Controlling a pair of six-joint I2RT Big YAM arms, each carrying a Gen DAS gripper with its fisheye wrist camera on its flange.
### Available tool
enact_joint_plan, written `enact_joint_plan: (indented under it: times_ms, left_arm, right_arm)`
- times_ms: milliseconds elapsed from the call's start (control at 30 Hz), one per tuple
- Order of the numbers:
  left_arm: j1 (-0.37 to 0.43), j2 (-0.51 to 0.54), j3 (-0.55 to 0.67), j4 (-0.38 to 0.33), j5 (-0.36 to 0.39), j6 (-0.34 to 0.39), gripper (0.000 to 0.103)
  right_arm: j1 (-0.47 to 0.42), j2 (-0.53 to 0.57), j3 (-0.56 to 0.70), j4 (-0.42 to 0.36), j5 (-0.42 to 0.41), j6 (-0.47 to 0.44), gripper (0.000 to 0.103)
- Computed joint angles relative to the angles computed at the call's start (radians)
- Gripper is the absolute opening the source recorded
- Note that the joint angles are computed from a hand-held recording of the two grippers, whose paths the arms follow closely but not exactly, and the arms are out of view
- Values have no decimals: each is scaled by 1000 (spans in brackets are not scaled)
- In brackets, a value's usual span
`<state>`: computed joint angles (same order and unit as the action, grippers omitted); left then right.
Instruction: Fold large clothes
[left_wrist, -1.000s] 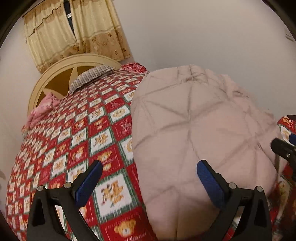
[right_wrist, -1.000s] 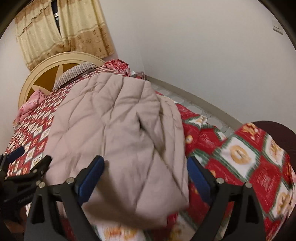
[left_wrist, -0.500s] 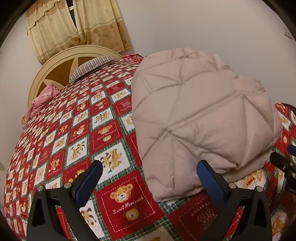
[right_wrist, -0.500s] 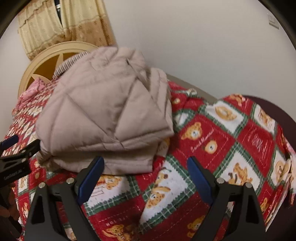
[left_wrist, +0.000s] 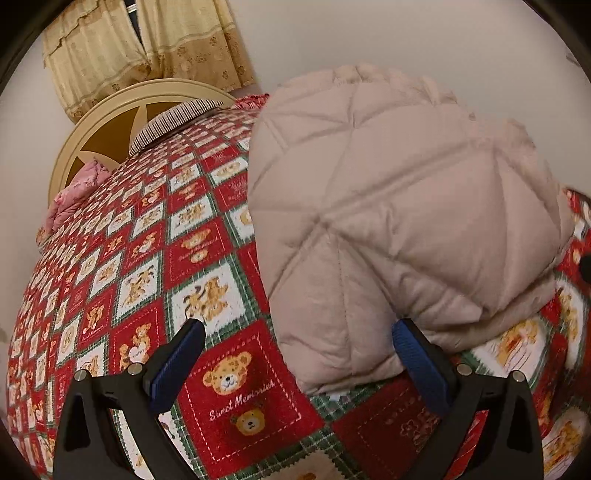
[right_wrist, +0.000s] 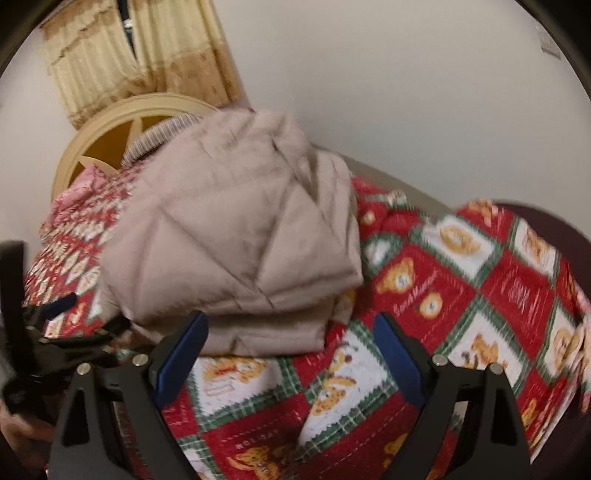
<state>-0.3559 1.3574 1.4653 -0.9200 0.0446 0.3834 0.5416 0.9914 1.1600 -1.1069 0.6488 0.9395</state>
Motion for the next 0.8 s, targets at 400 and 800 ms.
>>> enact_joint_plan:
  times_ms: [400,800]
  left_arm:
    - [98,-3,-38,-114,84,-17,102]
    - [150,-76,-83,-197,43,66,102]
  right_arm:
    - [16,84,2,-91,-85,42,93]
    - [99,124,43,-249,-122,105,99]
